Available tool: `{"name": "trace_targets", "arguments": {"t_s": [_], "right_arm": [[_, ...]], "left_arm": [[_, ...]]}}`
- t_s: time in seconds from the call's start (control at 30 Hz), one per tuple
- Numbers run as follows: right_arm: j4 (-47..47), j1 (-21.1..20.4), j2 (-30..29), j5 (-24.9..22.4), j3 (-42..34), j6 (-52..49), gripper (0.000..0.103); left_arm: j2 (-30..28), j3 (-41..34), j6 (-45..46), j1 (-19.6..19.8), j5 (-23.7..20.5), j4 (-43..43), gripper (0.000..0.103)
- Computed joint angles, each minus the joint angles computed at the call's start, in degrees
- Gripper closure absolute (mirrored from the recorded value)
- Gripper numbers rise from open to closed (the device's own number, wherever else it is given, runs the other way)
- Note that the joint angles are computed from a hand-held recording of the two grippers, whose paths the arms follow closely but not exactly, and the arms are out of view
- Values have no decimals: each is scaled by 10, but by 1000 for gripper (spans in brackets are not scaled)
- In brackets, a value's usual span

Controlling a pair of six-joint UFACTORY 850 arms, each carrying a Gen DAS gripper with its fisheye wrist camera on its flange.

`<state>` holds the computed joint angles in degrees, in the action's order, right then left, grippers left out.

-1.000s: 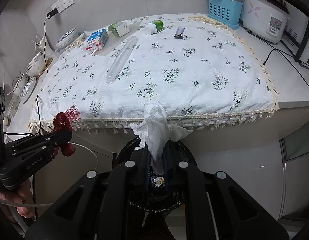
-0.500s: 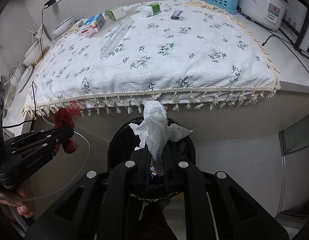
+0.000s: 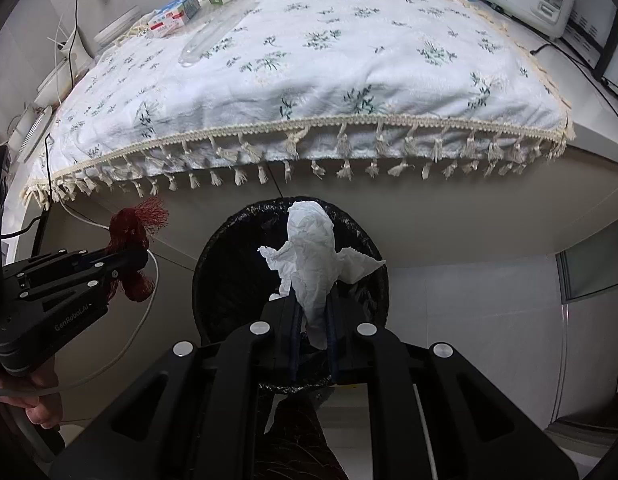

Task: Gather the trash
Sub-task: 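Lift the red mesh bag and white tissue and carry them toward the bin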

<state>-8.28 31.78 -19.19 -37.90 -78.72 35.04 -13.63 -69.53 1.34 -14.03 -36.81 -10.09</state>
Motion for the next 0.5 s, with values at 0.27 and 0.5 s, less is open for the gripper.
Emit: {"name": "trace_targets", "arguments": {"t_s": [0.27, 0.5], "right_arm": [[9, -2, -2, -4, 12, 2, 93], [9, -7, 7, -6, 31, 20, 93]], "left_arm": [[-20, -3, 20, -7, -1, -12, 88], [-41, -10, 47, -18, 1, -34, 88]]}}
